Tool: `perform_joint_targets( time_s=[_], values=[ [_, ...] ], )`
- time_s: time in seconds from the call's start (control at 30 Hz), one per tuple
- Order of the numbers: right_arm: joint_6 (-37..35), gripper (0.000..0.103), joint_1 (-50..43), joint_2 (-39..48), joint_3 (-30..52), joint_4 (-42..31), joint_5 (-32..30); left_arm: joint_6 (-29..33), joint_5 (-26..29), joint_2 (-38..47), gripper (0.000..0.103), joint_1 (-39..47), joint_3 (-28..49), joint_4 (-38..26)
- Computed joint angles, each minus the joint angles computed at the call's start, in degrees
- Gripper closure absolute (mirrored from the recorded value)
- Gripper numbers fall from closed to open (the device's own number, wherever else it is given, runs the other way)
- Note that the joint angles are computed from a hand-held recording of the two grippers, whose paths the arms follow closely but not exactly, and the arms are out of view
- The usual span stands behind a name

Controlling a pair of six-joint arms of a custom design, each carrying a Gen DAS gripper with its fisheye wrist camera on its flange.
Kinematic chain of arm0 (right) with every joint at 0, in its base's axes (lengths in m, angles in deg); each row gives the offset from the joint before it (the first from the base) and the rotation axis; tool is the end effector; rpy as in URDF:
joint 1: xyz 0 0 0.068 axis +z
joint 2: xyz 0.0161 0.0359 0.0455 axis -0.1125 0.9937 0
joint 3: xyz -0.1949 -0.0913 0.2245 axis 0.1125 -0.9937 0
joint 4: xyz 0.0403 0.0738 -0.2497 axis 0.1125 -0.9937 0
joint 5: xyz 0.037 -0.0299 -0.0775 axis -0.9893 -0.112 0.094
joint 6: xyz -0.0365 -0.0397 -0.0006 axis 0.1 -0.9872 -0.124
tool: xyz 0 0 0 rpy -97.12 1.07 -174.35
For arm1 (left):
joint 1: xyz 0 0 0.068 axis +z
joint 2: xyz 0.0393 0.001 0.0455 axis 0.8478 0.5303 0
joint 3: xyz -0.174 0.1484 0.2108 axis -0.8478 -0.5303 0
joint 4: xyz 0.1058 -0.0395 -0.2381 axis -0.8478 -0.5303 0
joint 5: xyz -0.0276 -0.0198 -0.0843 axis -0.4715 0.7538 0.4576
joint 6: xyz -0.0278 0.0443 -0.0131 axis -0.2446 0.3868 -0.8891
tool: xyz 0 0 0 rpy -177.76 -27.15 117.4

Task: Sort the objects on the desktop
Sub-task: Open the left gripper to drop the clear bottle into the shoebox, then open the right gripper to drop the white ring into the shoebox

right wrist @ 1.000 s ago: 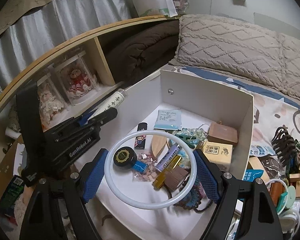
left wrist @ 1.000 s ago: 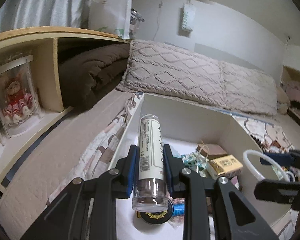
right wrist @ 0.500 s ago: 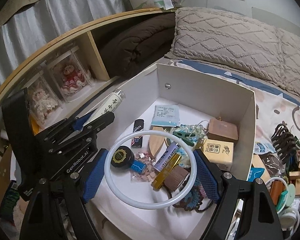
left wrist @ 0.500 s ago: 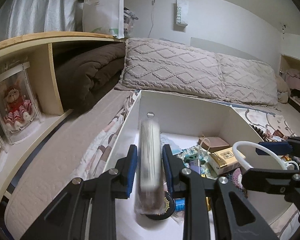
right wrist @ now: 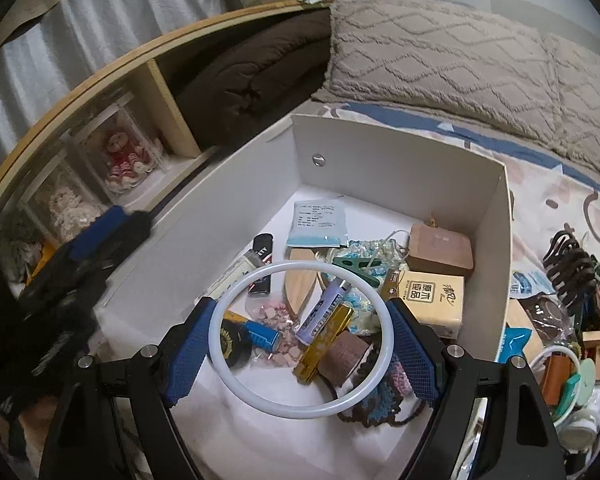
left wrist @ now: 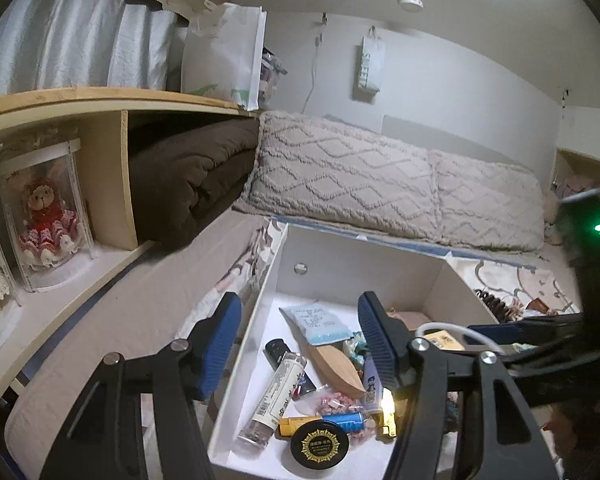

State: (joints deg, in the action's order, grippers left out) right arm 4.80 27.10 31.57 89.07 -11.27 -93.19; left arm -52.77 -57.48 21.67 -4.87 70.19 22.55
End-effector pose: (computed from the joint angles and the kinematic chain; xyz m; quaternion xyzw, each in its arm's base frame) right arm 0.2229 0.1555 0.2357 -0.2109 0.9098 0.2107 0.2889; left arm 0.1166 -0.1620 0.2321 -0.0772 0.8298 -0.0201 0.5523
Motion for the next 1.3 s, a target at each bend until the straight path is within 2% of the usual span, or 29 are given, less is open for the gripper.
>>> perform_joint_targets(
  time_s=[0.2,0.33,0.47,0.53,0.57,0.67,0.77,1.07,1.13,1.3],
  values=[
    [-1.3,0.019,3.2,6.2,4.8,-2.6,5.2,-0.8,-1.7,-2.2,0.043,-1.9,-0.3,-0.8],
    [-1.2,0.019,3.7,6.8,5.6,-3.0,4.5,-1.1,-1.8,-2.3,0.043,-2.2,-0.3,-1.3],
    [-2.2,0.019,5.6,7.0,6.3,-4.0,7.5,-2.5,-2.0,-2.6,0.042,-2.9,0.1,-2.8],
    [-3.1,0.01,5.6,7.3,6.7,-5.2,6.0,-2.8,-2.1,-2.8,0.042,-3.2,0.3,-3.5],
    [-3.4,0.0,5.4,7.4,6.8,-5.7,4.9,-2.7,-2.1,-2.6,0.042,-3.2,0.3,-3.4],
    [-3.2,0.0,6.1,5.9,5.8,-4.8,6.7,-4.0,-2.5,-1.8,0.037,-3.5,1.0,-4.8],
    [-2.7,0.0,5.8,4.7,5.1,-4.9,8.0,-4.8,-2.8,-0.8,0.036,-4.2,1.8,-5.6],
    [-3.0,0.0,3.0,1.3,2.3,-4.9,6.7,-7.6,-3.4,1.7,0.034,-6.3,3.9,-8.3],
    [-3.0,0.0,2.4,0.2,1.6,-4.7,6.0,-8.5,-3.7,2.0,0.028,-6.8,4.3,-9.1],
    [-3.9,0.0,1.6,-3.6,-0.8,-3.0,5.7,-8.4,-3.4,1.9,0.026,-6.6,4.1,-8.8]
  ],
)
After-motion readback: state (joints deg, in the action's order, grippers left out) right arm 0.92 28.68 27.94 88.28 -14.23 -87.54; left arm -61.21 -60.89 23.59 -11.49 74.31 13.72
